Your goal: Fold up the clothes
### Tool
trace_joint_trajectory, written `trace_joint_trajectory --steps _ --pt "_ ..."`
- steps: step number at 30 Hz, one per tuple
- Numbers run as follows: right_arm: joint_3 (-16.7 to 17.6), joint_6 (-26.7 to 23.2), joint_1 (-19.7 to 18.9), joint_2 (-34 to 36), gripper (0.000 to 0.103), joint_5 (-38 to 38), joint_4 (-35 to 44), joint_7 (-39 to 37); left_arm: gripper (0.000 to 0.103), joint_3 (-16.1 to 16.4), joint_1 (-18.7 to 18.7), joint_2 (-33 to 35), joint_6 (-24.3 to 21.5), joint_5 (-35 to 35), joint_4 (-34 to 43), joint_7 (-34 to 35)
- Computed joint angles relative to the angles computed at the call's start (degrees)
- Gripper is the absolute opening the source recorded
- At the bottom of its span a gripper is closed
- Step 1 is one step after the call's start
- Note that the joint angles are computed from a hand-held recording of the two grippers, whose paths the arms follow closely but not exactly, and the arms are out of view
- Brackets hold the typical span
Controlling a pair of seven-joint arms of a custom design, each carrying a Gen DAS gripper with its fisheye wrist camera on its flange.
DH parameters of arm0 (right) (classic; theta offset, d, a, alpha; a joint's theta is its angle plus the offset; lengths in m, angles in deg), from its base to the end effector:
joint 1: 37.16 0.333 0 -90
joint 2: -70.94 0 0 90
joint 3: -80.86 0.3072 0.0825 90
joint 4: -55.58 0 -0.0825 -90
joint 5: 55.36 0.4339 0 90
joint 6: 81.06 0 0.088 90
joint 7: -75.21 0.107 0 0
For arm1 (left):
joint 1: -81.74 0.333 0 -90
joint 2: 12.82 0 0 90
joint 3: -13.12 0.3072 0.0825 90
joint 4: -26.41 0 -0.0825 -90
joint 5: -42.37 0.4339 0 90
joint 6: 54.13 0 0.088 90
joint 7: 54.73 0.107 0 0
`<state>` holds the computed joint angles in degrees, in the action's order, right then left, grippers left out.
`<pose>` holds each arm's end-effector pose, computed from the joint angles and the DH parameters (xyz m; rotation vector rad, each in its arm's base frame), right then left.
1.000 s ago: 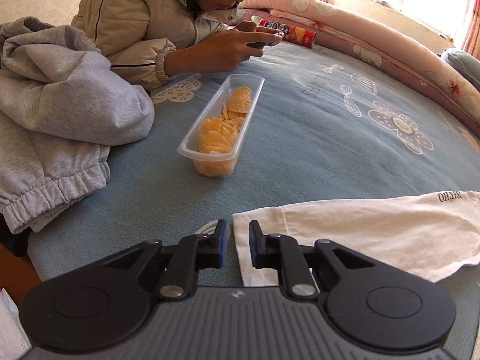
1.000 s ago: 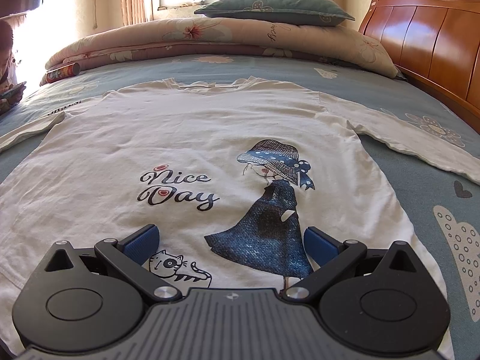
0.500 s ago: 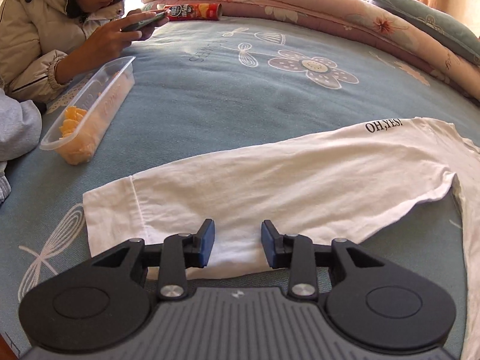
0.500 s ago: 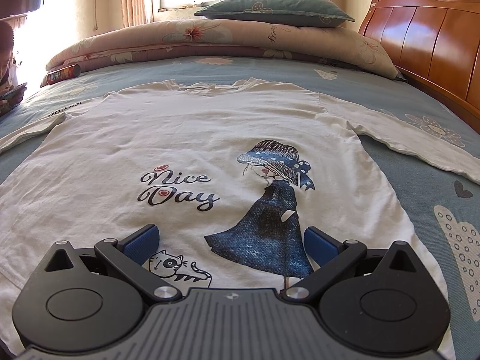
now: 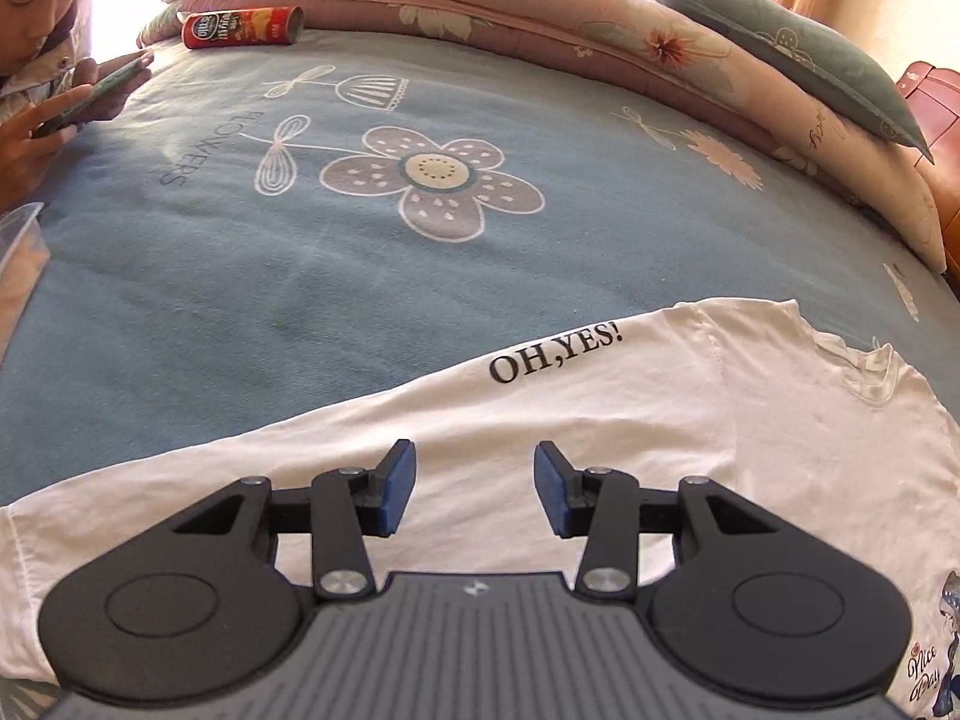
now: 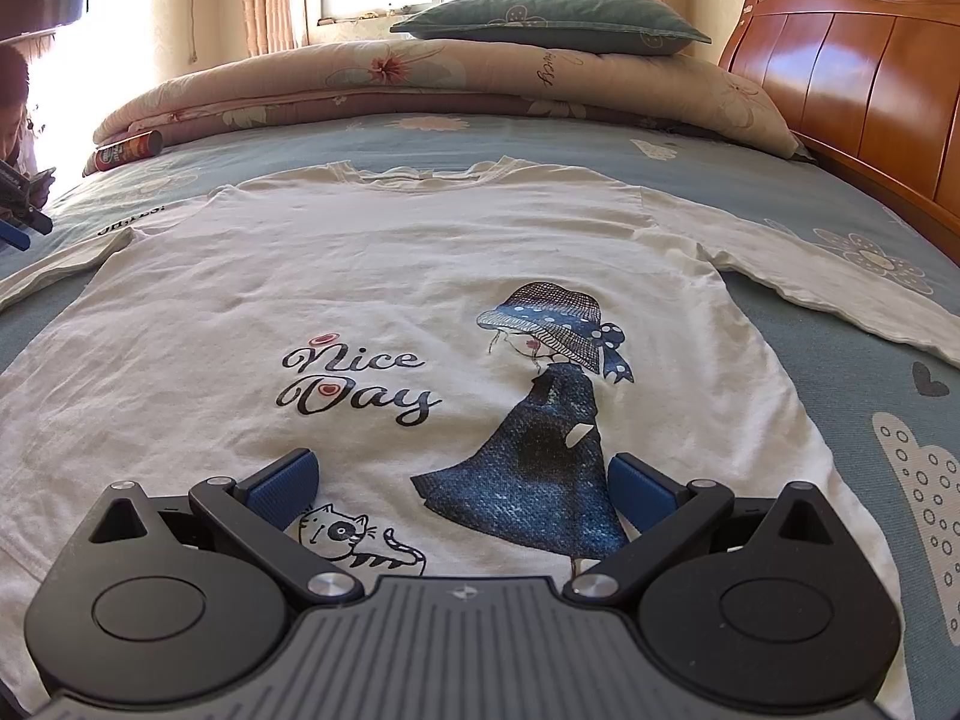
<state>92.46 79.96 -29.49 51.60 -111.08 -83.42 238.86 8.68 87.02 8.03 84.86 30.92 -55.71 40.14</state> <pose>0.4783 0.2125 0.4603 -1.5883 1.7712 -0.8440 0.7614 0.0200 0.5397 -1.9586 1.8590 -0.7958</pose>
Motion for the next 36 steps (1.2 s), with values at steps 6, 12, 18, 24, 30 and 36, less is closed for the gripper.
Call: trace_joint_trajectory --steps 6,12,18,24,30,36 --pt "-0.28 0.39 0.1 0.15 0.103 0.75 0.05 -1.0 0.048 1.91 -3.55 7.67 1.84 6.76 7.14 -7.6" --pt "-0.54 0.59 0.26 0.23 0.103 1.71 0.09 -2.22 0.048 1.49 -3.48 9.19 0.67 7.77 10.98 -11.43" --pt "-0.48 0.7 0.2 -0.03 0.103 2.69 -0.16 -3.35 0.05 -0.26 -2.5 -2.0 5.86 5.91 -5.75 -3.71" --pt "-0.01 0.57 -0.13 -0.2 0.103 2.65 -0.25 -3.27 0.067 0.54 -2.7 -12.14 14.07 8.43 -21.87 2.14" --pt "0.33 0.65 -0.45 -0.35 0.103 1.63 -0.41 -2.2 0.07 1.29 -2.36 -14.2 10.96 11.31 -22.24 1.59" --pt "0.35 0.56 -0.45 -0.26 0.103 1.03 -0.32 -1.67 0.071 -1.12 -2.21 -9.42 10.31 1.59 -13.83 7.12"
